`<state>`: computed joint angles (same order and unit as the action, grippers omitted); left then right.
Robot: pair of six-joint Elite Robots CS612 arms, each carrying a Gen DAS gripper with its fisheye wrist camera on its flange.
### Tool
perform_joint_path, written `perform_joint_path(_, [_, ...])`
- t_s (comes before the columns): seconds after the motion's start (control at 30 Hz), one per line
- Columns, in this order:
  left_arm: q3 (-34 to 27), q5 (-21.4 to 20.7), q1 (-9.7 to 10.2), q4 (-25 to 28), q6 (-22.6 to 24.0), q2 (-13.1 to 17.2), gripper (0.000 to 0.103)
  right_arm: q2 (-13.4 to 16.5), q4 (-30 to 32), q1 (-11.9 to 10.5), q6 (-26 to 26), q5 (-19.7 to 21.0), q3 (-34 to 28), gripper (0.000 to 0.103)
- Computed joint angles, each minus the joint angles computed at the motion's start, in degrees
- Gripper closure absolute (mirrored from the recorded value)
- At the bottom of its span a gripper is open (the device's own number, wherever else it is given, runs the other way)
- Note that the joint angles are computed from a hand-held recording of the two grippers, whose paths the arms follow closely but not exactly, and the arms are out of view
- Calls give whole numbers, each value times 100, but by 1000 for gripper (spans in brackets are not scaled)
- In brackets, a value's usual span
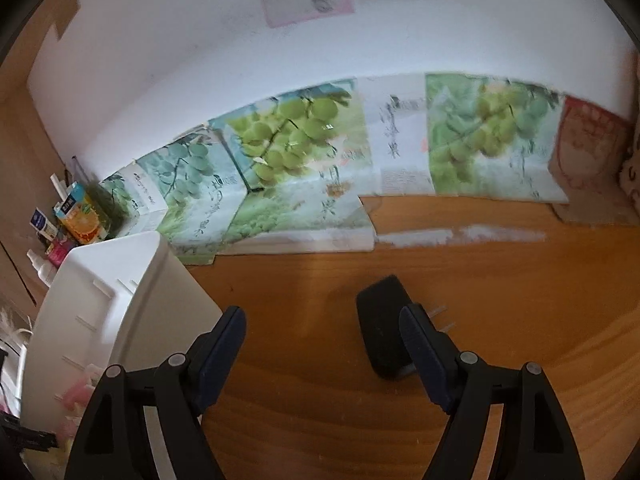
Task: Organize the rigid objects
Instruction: 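Move the right tool to the black plug adapter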
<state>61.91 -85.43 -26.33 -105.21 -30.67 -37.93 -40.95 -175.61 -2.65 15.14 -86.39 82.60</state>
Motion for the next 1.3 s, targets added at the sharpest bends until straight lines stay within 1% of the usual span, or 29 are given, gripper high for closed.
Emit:
perform_joint_path(0.13, [-128,41,-6,156,-68,98,74,78,-102,33,-201,44,-86,23])
perform_joint_path(0.23, [-285,59,6,258,-69,226,73,126,-123,81,-399,-99,-146,23])
perform_joint_path(0.33, [-346,71,-1,322,-74,265,73,143,-143,109,-487,-232,-163,23])
perform_joint_path(0.43, [-360,82,-1,351,-74,267,73,142,-210,110,-336,-385,-141,22])
perform_joint_path(0.5, [-335,91,-1,330,-65,254,73,127,-256,95,-249,-416,-102,21])
perform_joint_path(0.53, [-354,101,-10,344,-59,257,73,118,-265,88,-236,-412,-85,21])
perform_joint_path(0.63, [-362,121,-25,328,-51,265,73,92,-261,88,-212,-564,-43,21])
perform_joint_path(0.73, [-302,121,-42,286,-57,211,73,66,-208,75,-99,-701,-1,19])
perform_joint_path(0.83, [-219,125,-39,222,-44,159,73,47,-69,44,53,-717,22,19])
perform_joint_path(0.93, [-157,123,-34,174,-34,116,73,54,-29,37,90,-767,29,19])
perform_joint_path(1.07, [-91,105,-29,118,-44,69,73,80,9,17,123,-702,17,19])
perform_joint_path(1.17, [-71,111,-28,113,-47,53,73,90,42,-9,183,-576,10,19])
perform_joint_path(1.27, [-74,112,-26,124,-48,51,73,95,88,-35,292,-476,1,25])
perform_joint_path(1.3, [-69,113,-23,126,-52,46,73,96,92,-28,311,-522,-5,28])
